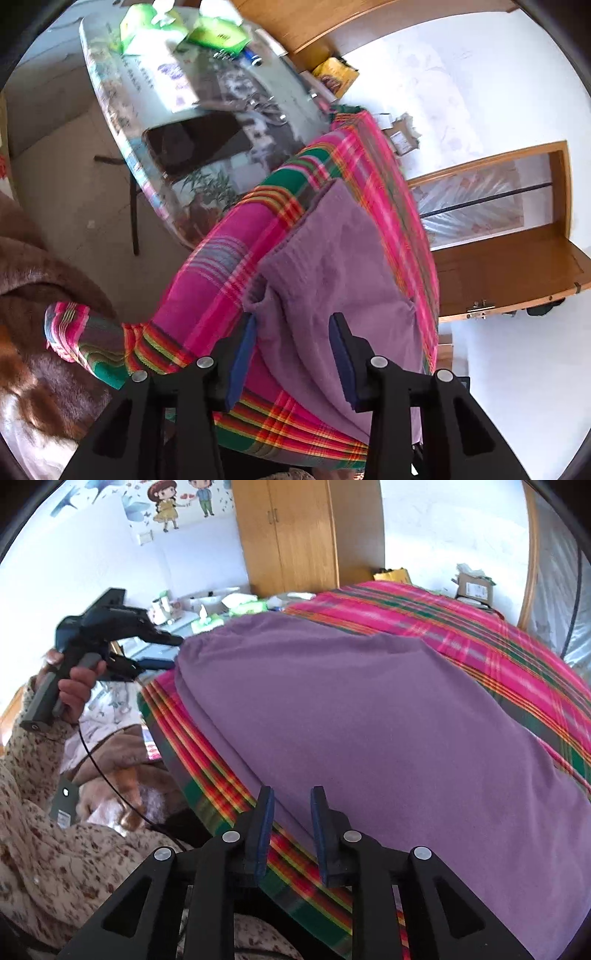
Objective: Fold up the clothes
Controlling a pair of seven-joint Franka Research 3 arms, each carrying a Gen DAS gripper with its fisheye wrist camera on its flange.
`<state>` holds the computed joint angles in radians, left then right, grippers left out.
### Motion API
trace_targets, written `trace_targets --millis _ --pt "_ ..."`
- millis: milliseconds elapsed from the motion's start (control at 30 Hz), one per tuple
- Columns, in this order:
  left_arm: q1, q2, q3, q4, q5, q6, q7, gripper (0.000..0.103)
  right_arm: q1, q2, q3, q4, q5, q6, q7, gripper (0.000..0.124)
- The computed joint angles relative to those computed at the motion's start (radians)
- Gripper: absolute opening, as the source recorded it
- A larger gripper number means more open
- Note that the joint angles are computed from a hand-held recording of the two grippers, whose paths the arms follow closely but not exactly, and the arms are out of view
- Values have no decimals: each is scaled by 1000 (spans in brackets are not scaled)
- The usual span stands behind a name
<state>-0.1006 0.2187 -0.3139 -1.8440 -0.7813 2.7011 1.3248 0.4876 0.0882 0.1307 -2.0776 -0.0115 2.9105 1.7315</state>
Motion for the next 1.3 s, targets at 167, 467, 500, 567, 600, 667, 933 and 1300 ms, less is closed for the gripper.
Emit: trace_targets --millis 167,467,500,567,600,667,933,1300 --pt "27 -15 -29 -39 -199 35 102 41 -2 42 18 39 75 37 -52 21" --pt "-22 -32 1 -73 -262 110 145 31 33 137 2 140 102 12 -61 26" --pt "-29 -32 6 -77 -229 121 121 30 32 141 4 142 114 17 -66 26" --pt "-49 -32 22 -82 -107 137 52 26 25 145 17 144 147 22 -90 26" --pt "-58 -33 30 -85 -39 142 8 24 23 144 19 143 158 20 -101 26" --pt "-65 -36 35 -93 66 152 -52 22 34 146 9 142 156 22 -91 26" --pt "-21 -49 -21 -119 -12 180 42 22 10 150 38 137 255 50 -149 26" --pt "-99 -16 75 -58 466 113 -318 22 -32 143 95 114 435 96 -269 26"
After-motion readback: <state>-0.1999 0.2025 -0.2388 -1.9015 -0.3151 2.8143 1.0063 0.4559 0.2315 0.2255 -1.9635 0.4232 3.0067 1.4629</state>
